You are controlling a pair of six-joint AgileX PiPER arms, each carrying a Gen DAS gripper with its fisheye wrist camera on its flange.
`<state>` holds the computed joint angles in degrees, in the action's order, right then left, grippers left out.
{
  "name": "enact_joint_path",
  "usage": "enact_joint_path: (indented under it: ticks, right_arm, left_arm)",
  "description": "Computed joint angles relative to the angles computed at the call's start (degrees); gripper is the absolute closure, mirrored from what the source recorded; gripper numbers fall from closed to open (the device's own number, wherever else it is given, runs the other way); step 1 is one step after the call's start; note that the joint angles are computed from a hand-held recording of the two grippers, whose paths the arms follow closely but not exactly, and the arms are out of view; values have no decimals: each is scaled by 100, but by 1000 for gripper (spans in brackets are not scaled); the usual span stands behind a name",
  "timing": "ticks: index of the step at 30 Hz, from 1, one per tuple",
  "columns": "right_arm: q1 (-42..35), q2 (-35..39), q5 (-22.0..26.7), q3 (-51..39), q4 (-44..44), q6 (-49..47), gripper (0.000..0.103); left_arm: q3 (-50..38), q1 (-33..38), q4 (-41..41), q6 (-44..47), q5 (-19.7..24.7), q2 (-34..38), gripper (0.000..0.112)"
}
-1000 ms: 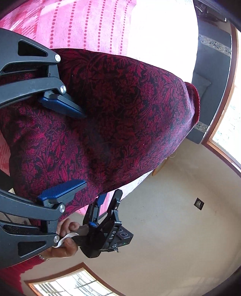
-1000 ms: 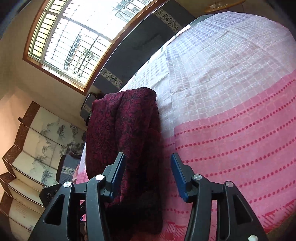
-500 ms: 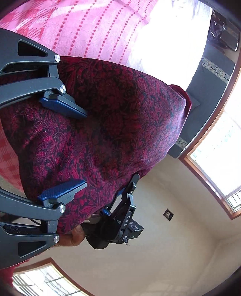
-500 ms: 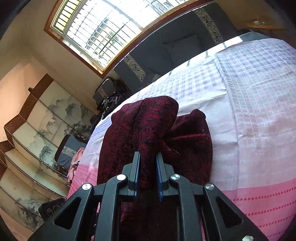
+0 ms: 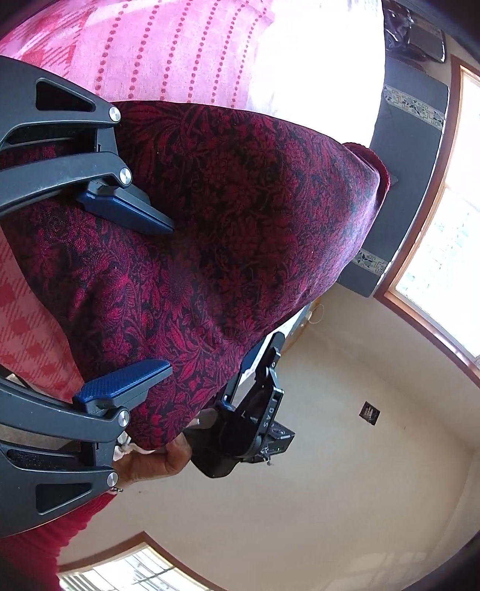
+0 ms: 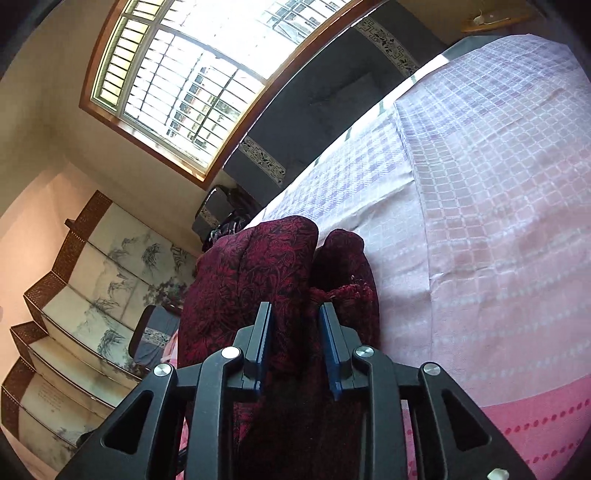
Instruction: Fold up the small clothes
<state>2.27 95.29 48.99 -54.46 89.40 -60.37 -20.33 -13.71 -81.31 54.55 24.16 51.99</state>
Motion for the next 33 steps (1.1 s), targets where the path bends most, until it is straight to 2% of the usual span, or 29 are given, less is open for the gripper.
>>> enact_joint_path:
  ticks: [5, 6, 8, 11, 12, 14, 16, 19, 21, 23, 25, 27, 29, 31, 32, 33]
  right_arm:
    - [-80, -1278, 273, 577, -922, 467, 76]
    - [-25, -1499, 270, 712, -1146, 579, 71]
    - [208, -1847, 87, 862, -1768, 1041, 68]
    - [327, -2013, 318, 1224, -1732, 959, 68]
    - [432, -2082, 266, 1310, -1757, 954, 72]
    - [634, -2245, 44, 1423, -1959, 1027, 96]
    - [615, -2468, -226, 1588, -2126, 1134, 96]
    - [-79, -2624, 62, 1985, -1737, 576, 96]
    - [-276, -2656, -83, 2293, -1691, 420, 97]
    - [-542, -2357, 93, 2607, -1477, 66, 98]
    - [-918, -2386, 269, 2902, -1233, -305, 98]
    - [-1607, -2548, 776, 3025, -1030, -474, 92]
    - [-2119, -2584, 1467, 2884, -942, -554, 91]
    - [-1973, -2642, 1536, 2557, -1042, -278, 87]
    - [-1749, -2614, 1542, 2369, -1086, -137, 80]
    - [-1492, -2522, 1541, 2207, -1092, -62, 67]
  left_arm:
    - [27, 1, -211, 231, -4, 13, 41]
    - [19, -7, -254, 259, 2, 22, 41]
    - [-23, 46, -215, 193, 94, 42, 41]
    - [-119, 321, -1, 92, 397, 135, 41]
    - [-189, 395, 132, 23, 480, 198, 41]
    - [-338, 537, 450, -274, 667, 251, 41]
    - [-408, 848, 446, -301, 1022, 298, 41]
    - [-483, 1190, 558, -512, 1378, 339, 40]
    - [-517, 1254, 674, -684, 1420, 318, 39]
    - [-544, 1199, 789, -841, 1379, 263, 39]
    - [-590, 1010, 964, -906, 1282, 259, 39]
    - [-635, 657, 1262, -1184, 931, 241, 39]
    - [-611, 683, 1104, -1074, 954, 264, 39]
    - [-591, 753, 986, -977, 996, 285, 38]
    - [-573, 757, 958, -950, 989, 285, 38]
    - [-551, 762, 946, -931, 977, 271, 38]
